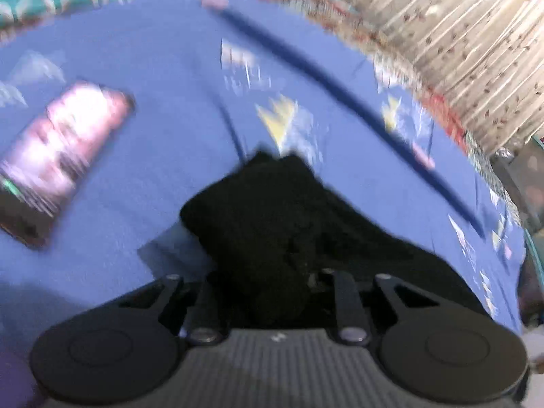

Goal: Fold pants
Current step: 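Grasp a pant leg with the right gripper and lift it over the other leg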

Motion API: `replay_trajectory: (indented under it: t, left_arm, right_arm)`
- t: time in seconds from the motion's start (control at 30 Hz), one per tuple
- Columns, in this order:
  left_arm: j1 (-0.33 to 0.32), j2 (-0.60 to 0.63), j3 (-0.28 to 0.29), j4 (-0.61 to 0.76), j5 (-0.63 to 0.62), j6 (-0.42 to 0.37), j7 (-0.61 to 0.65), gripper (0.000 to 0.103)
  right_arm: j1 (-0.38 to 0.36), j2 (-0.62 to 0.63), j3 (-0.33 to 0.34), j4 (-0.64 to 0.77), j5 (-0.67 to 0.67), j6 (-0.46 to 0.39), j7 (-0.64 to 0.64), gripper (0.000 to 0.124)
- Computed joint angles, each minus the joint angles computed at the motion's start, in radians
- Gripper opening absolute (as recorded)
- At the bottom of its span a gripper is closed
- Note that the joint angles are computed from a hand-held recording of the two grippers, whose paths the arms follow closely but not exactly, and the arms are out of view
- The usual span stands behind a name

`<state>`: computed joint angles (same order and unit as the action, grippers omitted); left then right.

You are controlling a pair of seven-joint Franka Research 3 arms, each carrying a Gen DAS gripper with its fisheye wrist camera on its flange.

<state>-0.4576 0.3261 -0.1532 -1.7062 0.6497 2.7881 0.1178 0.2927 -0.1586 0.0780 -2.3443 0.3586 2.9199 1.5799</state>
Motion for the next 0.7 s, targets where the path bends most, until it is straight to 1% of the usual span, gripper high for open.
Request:
replay_trajectory:
  t: [0.03, 0.07, 0.1, 0.17, 0.2, 0.23, 0.27, 0.3, 0.33, 0.37, 0.4, 0.5, 0.53, 0.57, 0.6, 0.63, 0.7]
  left_arm:
    - [-0.032, -0.03, 0.04, -0.02, 0.082, 0.0, -0.061, 0.021]
    - [-0.05, -0.057, 0.057, -0.034, 0.148, -0.019, -0.111, 0.021]
    - [-0.06, -0.076, 0.063, -0.042, 0.205, -0.046, -0.154, 0.021]
    - [-0.078, -0.107, 0.061, -0.051, 0.307, -0.148, -0.21, 0.021]
    - [-0.073, -0.109, 0.05, -0.051, 0.321, -0.186, -0.207, 0.021]
    - [-0.048, -0.107, 0.03, -0.062, 0.274, -0.179, -0.164, 0.022]
    - [-0.014, -0.093, 0.003, -0.064, 0.191, -0.167, -0.104, 0.022]
    - [0.009, -0.075, -0.022, -0.055, 0.117, -0.182, -0.055, 0.025]
    - [0.018, -0.061, -0.034, -0.051, 0.083, -0.194, -0.032, 0.03]
    - [0.011, -0.058, -0.031, -0.051, 0.1, -0.201, -0.039, 0.03]
    - [0.0, -0.065, -0.028, -0.055, 0.125, -0.213, -0.055, 0.034]
    - [-0.016, -0.07, -0.039, -0.024, 0.139, -0.295, -0.041, 0.048]
    - [-0.024, -0.096, -0.043, -0.035, 0.147, -0.329, -0.051, 0.05]
    - [-0.026, -0.118, -0.043, -0.051, 0.17, -0.328, -0.078, 0.051]
    - [-0.026, -0.136, -0.043, -0.059, 0.201, -0.331, -0.11, 0.051]
    - [-0.031, -0.16, -0.043, -0.068, 0.244, -0.357, -0.155, 0.054]
    - [-0.032, -0.192, -0.058, -0.068, 0.304, -0.417, -0.212, 0.055]
  right_arm:
    - [-0.003, 0.0, 0.007, 0.001, -0.015, 0.005, 0.008, 0.042]
    - [0.001, 0.004, 0.007, 0.006, -0.015, 0.007, 0.002, 0.042]
    - [0.01, 0.008, 0.003, 0.011, -0.002, 0.003, -0.016, 0.042]
    - [0.02, 0.028, -0.001, 0.033, 0.014, -0.023, -0.036, 0.042]
    - [0.026, 0.039, -0.004, 0.046, 0.031, -0.047, -0.048, 0.041]
    - [0.032, 0.059, -0.008, 0.069, 0.059, -0.079, -0.064, 0.041]
    - [0.029, 0.068, -0.007, 0.076, 0.061, -0.095, -0.058, 0.041]
    - [0.025, 0.068, -0.003, 0.069, 0.056, -0.087, -0.052, 0.041]
    - [0.025, 0.063, -0.003, 0.064, 0.061, -0.085, -0.057, 0.041]
    - [0.024, 0.062, -0.002, 0.066, 0.062, -0.088, -0.059, 0.041]
    - [0.024, 0.059, -0.002, 0.064, 0.068, -0.088, -0.063, 0.042]
    - [0.031, 0.049, -0.006, 0.057, 0.103, -0.092, -0.105, 0.041]
    - [0.034, 0.041, -0.011, 0.053, 0.129, -0.093, -0.128, 0.041]
    - [0.037, 0.028, -0.018, 0.044, 0.161, -0.092, -0.151, 0.041]
    - [0.033, 0.014, -0.02, 0.031, 0.173, -0.072, -0.151, 0.041]
    - [0.024, -0.002, -0.019, 0.01, 0.17, -0.032, -0.137, 0.041]
    - [-0.004, -0.039, -0.017, -0.039, 0.16, 0.054, -0.075, 0.041]
